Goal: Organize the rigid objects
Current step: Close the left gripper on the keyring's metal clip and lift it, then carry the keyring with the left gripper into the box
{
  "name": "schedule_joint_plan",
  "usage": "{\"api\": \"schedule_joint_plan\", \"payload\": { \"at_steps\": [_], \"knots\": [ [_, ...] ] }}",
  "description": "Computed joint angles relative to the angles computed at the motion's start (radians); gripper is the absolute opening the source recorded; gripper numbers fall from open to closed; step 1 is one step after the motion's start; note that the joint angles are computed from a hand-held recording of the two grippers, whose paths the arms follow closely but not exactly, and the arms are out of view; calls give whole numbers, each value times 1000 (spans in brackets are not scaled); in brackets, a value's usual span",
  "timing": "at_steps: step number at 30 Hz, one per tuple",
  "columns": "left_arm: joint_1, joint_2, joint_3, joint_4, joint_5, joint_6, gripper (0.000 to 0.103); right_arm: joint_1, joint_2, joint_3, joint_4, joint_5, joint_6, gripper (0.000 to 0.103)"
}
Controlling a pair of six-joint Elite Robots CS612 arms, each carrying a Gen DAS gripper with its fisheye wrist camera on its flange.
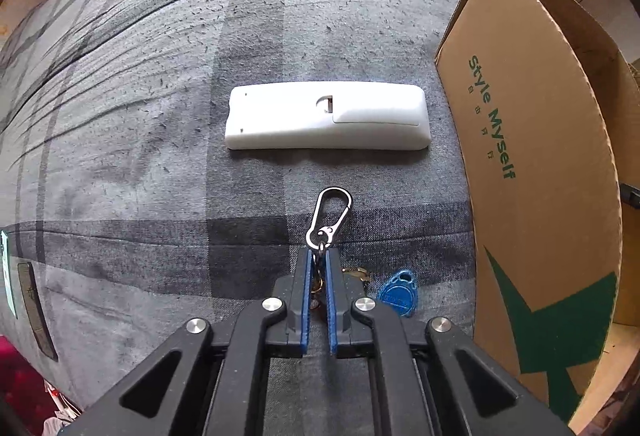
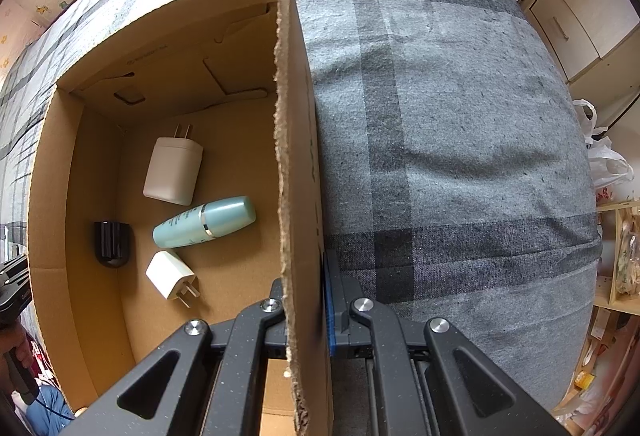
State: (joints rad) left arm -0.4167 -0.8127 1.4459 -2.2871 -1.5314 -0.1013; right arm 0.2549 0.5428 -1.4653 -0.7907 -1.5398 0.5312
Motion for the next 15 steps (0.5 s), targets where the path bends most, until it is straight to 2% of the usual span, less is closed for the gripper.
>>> {"api": "schedule_joint_plan", "payload": {
  "at_steps": [15],
  "knots": [
    [7,-67,38,-43,-4,21,5,2,2,-3,-3,-5,0,6]
  ]
}}
